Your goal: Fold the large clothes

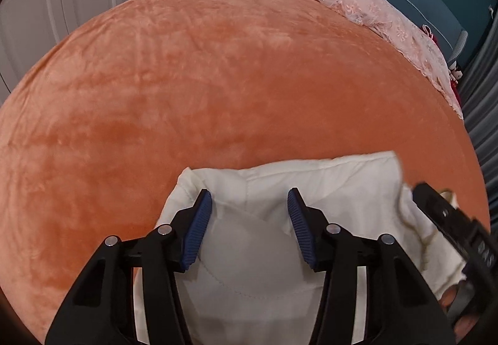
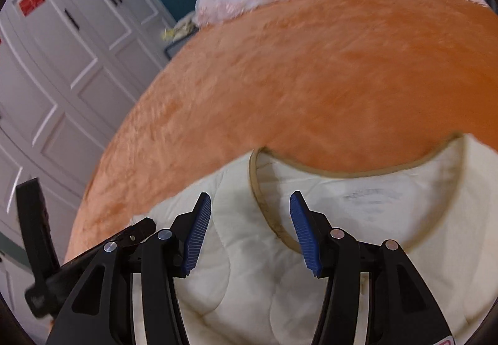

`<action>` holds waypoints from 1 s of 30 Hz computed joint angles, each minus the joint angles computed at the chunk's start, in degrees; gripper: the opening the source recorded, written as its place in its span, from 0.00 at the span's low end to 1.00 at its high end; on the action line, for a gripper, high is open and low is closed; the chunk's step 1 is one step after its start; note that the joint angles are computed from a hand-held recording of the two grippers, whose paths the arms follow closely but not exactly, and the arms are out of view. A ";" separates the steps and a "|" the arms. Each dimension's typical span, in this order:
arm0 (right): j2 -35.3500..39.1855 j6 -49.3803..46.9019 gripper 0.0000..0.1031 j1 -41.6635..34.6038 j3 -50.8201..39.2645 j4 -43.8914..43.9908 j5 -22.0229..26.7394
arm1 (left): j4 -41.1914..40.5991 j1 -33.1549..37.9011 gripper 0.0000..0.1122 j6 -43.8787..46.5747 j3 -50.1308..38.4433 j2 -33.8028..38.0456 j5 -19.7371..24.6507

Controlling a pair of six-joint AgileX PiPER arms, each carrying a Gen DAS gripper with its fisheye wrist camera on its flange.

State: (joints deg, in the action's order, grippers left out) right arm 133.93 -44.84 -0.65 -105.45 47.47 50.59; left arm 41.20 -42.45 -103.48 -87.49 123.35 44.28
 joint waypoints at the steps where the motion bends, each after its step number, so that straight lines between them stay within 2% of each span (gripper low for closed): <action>1: 1.45 0.83 0.51 -0.11 -1.66 -0.87 1.39 | 2.54 -0.65 0.44 -2.27 0.68 0.30 0.19; 2: 2.91 1.90 0.51 0.20 -3.11 -1.53 2.33 | 5.13 -1.58 0.44 -3.97 0.52 1.09 1.45; 5: 3.12 -1.04 0.49 0.80 -0.40 0.49 -0.44 | 10.53 -3.74 0.44 -9.57 1.10 2.16 3.80; 8: 3.08 -4.03 0.07 0.64 0.00 2.53 0.73 | 12.98 -4.27 0.45 -12.73 2.26 2.13 3.85; 13: -1.48 -15.21 0.04 -0.44 9.04 13.29 -5.84 | 15.15 -4.81 0.45 -15.54 3.01 2.37 4.39; 15: -1.36 -14.81 0.02 -0.45 9.91 14.26 -8.18 | 15.52 -4.98 0.45 -15.80 2.78 2.73 4.78; 24: 2.63 -3.92 0.01 2.12 5.04 3.71 -11.50 | 14.40 -5.28 0.45 -13.04 -0.70 5.40 7.85; 30: 1.56 -5.22 0.00 2.84 7.53 3.94 -15.49 | 14.16 -5.71 0.45 -12.31 -2.15 6.44 9.51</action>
